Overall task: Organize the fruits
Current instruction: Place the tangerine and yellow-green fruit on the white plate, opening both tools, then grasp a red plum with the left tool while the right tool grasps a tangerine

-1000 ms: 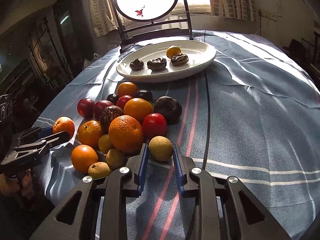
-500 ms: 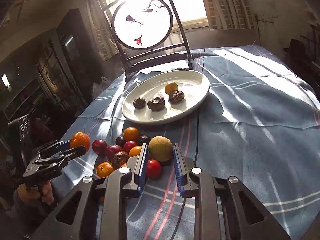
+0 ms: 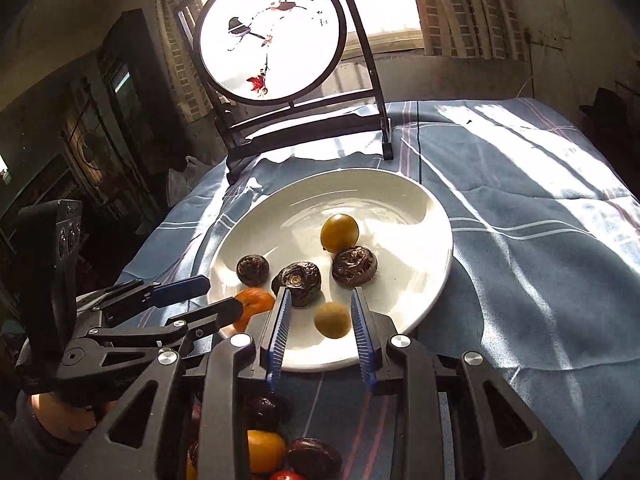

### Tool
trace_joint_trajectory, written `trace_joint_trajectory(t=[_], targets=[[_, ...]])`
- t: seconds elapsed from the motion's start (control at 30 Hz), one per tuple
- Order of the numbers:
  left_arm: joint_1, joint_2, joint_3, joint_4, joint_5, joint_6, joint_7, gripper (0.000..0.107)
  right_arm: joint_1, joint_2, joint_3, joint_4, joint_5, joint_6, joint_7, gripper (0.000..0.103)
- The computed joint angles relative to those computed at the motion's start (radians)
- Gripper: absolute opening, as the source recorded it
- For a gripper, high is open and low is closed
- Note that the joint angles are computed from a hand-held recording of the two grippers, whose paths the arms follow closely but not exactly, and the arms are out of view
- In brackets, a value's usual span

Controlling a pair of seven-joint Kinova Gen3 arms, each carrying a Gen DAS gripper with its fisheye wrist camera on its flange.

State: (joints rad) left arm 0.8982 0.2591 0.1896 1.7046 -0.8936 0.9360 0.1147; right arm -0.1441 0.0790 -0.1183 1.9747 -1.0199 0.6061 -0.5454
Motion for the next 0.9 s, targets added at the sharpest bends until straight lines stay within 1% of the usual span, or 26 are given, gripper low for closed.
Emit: trace_joint_trajectory(t=[0.07, 0.17, 0.23, 0.3, 0.4, 0.47, 0.5, 0.6, 0.63, 0.67, 0.7, 0.77, 0.8, 0.83, 0.87, 0.9], targets=[[0.043, -0.014, 0.008, 0.015, -0.043, 0.041, 0.046, 0.064, 0.005, -0.027, 0.004, 0.025, -0.002, 0.000, 0.020, 0.035], [0.097, -0.033, 0.046, 0.043, -0.071, 0.122, 0.092, 0.065, 0.008, -0.082, 0.030, 0.091, -0.003, 0.008, 0.061, 0.035], [0.132, -0.040, 0.078, 0.064, -0.070, 0.179, 0.124, 0.066, 0.015, -0.116, 0.063, 0.145, -0.026, 0.039, 0.109, 0.035], [0.167, -0.038, 0.107, 0.081, -0.058, 0.238, 0.155, 0.066, 0.023, -0.155, 0.100, 0.215, -0.064, 0.060, 0.183, 0.035], [0.203, -0.044, 0.138, 0.119, -0.029, 0.279, 0.214, 0.066, 0.033, -0.190, 0.154, 0.300, -0.123, 0.089, 0.280, 0.035], [0.215, -0.034, 0.149, 0.133, -0.010, 0.295, 0.237, 0.066, 0.039, -0.199, 0.172, 0.337, -0.156, 0.099, 0.334, 0.035], [0.215, -0.027, 0.150, 0.137, 0.002, 0.296, 0.242, 0.066, 0.040, -0.206, 0.173, 0.353, -0.169, 0.090, 0.356, 0.035], [0.194, -0.023, 0.139, 0.153, 0.039, 0.255, 0.252, 0.066, 0.034, -0.221, 0.171, 0.373, -0.198, 0.067, 0.394, 0.036], [0.189, -0.017, 0.134, 0.152, 0.042, 0.252, 0.250, 0.064, 0.029, -0.222, 0.171, 0.377, -0.207, 0.061, 0.407, 0.037], [0.177, -0.020, 0.129, 0.152, 0.048, 0.234, 0.241, 0.060, 0.029, -0.218, 0.165, 0.374, -0.204, 0.053, 0.403, 0.037], [0.172, -0.024, 0.123, 0.157, 0.043, 0.220, 0.248, 0.059, 0.028, -0.219, 0.164, 0.373, -0.200, 0.050, 0.397, 0.037], [0.159, -0.021, 0.113, 0.154, 0.039, 0.210, 0.243, 0.059, 0.030, -0.217, 0.173, 0.375, -0.200, 0.067, 0.410, 0.037], [0.144, -0.023, 0.111, 0.158, 0.044, 0.190, 0.238, 0.057, 0.031, -0.215, 0.175, 0.374, -0.198, 0.074, 0.413, 0.037], [0.135, -0.031, 0.109, 0.170, 0.036, 0.165, 0.248, 0.047, 0.034, -0.211, 0.178, 0.371, -0.193, 0.088, 0.419, 0.037], [0.145, -0.034, 0.097, 0.178, 0.024, 0.157, 0.266, 0.038, 0.035, -0.207, 0.178, 0.366, -0.183, 0.102, 0.422, 0.037], [0.140, -0.032, 0.104, 0.176, 0.022, 0.162, 0.274, 0.038, 0.036, -0.205, 0.175, 0.363, -0.174, 0.110, 0.424, 0.037]])
